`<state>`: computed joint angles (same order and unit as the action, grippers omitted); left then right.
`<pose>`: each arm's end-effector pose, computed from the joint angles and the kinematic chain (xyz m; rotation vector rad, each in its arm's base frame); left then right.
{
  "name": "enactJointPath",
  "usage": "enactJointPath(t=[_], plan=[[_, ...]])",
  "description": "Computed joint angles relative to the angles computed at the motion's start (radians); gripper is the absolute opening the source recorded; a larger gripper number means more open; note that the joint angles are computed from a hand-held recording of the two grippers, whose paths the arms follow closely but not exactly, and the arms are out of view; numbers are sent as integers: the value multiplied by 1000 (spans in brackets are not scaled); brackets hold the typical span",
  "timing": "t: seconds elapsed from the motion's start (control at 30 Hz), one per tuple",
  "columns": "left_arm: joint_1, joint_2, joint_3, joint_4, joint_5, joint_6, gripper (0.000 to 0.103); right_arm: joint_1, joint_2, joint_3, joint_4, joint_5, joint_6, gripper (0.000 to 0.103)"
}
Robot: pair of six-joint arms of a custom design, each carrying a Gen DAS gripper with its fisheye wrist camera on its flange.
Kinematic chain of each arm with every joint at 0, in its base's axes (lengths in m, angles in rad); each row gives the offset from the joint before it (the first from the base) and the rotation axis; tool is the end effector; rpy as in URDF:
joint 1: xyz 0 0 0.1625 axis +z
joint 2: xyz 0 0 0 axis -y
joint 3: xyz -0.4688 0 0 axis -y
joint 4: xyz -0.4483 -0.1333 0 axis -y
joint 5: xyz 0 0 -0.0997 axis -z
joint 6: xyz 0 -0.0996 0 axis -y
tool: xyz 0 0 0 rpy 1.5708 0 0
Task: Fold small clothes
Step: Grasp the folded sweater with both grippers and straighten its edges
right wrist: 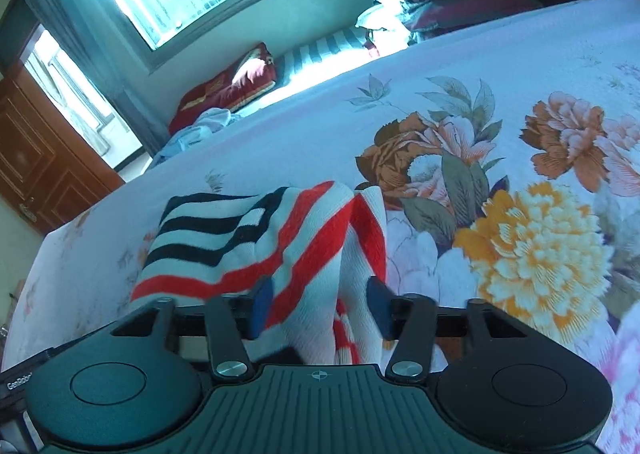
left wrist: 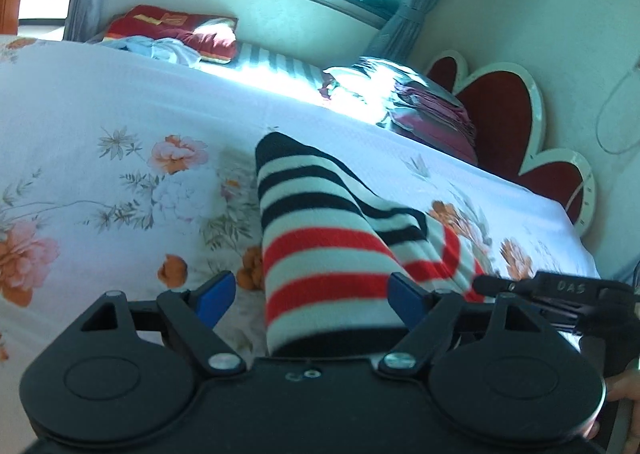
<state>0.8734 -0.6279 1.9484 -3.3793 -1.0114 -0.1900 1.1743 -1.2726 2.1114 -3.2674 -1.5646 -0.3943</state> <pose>-0.2542 -0.5933 -0.0243 0.4892 2.6533 -0.9370 -0.0997 -0.5848 0.2874 0.0008 -2.6017 1.1011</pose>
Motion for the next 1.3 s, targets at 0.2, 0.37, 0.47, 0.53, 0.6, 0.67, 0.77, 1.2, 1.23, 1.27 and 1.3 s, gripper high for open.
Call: enactJointPath(t=[0.2,0.37,0.47,0.53,0.6,0.67,0.77,1.2,1.23,1.27,1.3], plan=[[46,27,-50,38,-63,-40,79,-5,34,-61,86,20,34,31],[57,38,-57,27,-101,-57,66,21,51,-18,-76,-21,-88,9],[41,47,-58,22,-84,-8,66,32,64,14,-209,-72,-168,9],[33,62,-66,37,-53,-2,67,25,81,-10,-149,-114,-165,9],[39,67,-68,39,-54,-22,69,9,80,-19,-135,-86,-127,9],[39,62,-65,41,-54,-17,69,2,61,-21,-108,-61,-90,10],[24,53,-54,16,-24,5,66,8,42,2,-172,-49,-85,13],[35,119,-214,109,12,61,65,99,172,-106,-227,-161,-160,13],[36,129,-226,126,34,67,65,99,188,-119,-230,-178,-170,13],[41,134,-237,159,54,56,69,99,205,-130,-241,-200,-180,13],[53,134,-246,202,42,23,70,94,218,-139,-247,-210,-183,13]])
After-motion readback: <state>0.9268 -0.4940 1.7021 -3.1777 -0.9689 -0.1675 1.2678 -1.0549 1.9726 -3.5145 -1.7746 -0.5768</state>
